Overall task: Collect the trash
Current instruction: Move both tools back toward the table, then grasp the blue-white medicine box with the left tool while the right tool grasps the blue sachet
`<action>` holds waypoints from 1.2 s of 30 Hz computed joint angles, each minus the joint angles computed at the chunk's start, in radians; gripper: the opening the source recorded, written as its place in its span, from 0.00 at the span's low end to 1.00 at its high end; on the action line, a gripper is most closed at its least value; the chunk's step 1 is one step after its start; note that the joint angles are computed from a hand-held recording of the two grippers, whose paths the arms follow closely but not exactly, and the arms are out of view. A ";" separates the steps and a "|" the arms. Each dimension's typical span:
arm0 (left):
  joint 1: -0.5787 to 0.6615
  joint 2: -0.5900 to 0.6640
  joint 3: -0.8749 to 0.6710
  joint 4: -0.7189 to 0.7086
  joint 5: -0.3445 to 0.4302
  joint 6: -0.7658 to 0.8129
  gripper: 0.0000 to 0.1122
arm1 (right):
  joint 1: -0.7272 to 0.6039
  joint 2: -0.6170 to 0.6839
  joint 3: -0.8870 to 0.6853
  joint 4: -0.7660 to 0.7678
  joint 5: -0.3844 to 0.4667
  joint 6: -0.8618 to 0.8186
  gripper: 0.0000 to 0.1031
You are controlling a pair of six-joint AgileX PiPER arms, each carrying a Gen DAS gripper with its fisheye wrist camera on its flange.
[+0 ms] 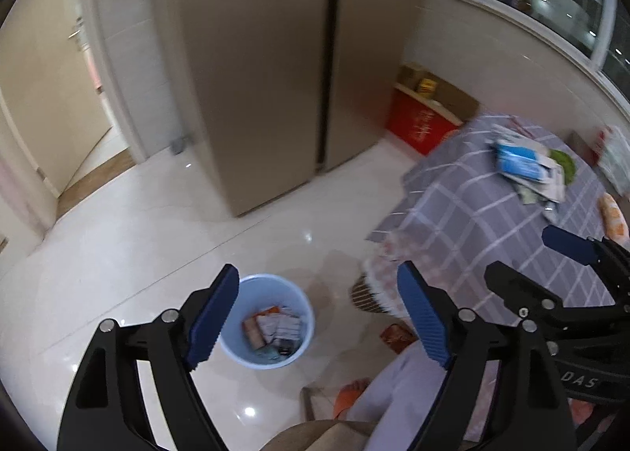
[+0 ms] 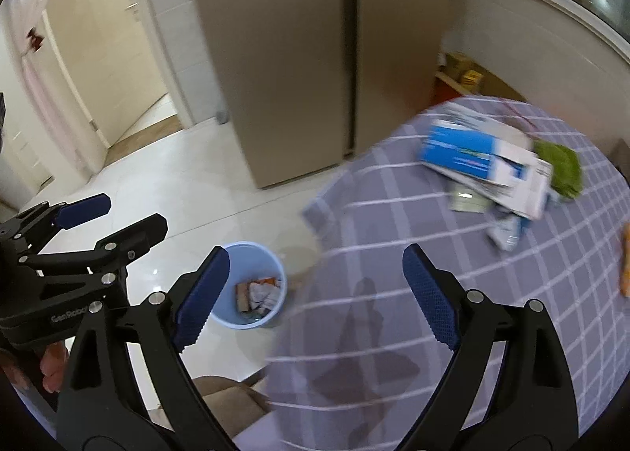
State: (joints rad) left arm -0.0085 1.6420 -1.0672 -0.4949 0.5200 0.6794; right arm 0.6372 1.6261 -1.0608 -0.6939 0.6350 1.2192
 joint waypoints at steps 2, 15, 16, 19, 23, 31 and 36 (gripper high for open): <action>-0.068 0.003 -0.013 0.052 -0.011 -0.068 0.73 | -0.026 -0.034 0.038 -0.006 0.006 0.010 0.86; -0.325 0.153 -0.242 0.083 0.084 -0.180 0.80 | -0.317 -0.246 0.231 0.060 -0.009 -0.112 0.86; -0.341 0.167 -0.264 0.089 0.091 -0.190 0.81 | -0.343 -0.256 0.238 0.071 -0.013 -0.132 0.86; -0.396 0.237 -0.364 0.101 0.128 -0.208 0.83 | -0.419 -0.274 0.247 0.100 -0.026 -0.197 0.86; -0.445 0.329 -0.482 0.138 0.169 -0.242 0.84 | -0.504 -0.291 0.251 0.144 -0.035 -0.277 0.86; -0.487 0.502 -0.716 0.178 0.258 -0.306 0.86 | -0.632 -0.257 0.240 0.238 -0.079 -0.429 0.86; -0.472 0.551 -0.787 0.101 0.284 -0.254 0.86 | -0.644 -0.238 0.230 0.259 -0.085 -0.462 0.86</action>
State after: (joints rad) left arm -0.4806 2.1934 -1.8538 -0.3935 0.8040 0.4255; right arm -0.0069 1.3878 -0.8310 -0.4352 0.5501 0.7573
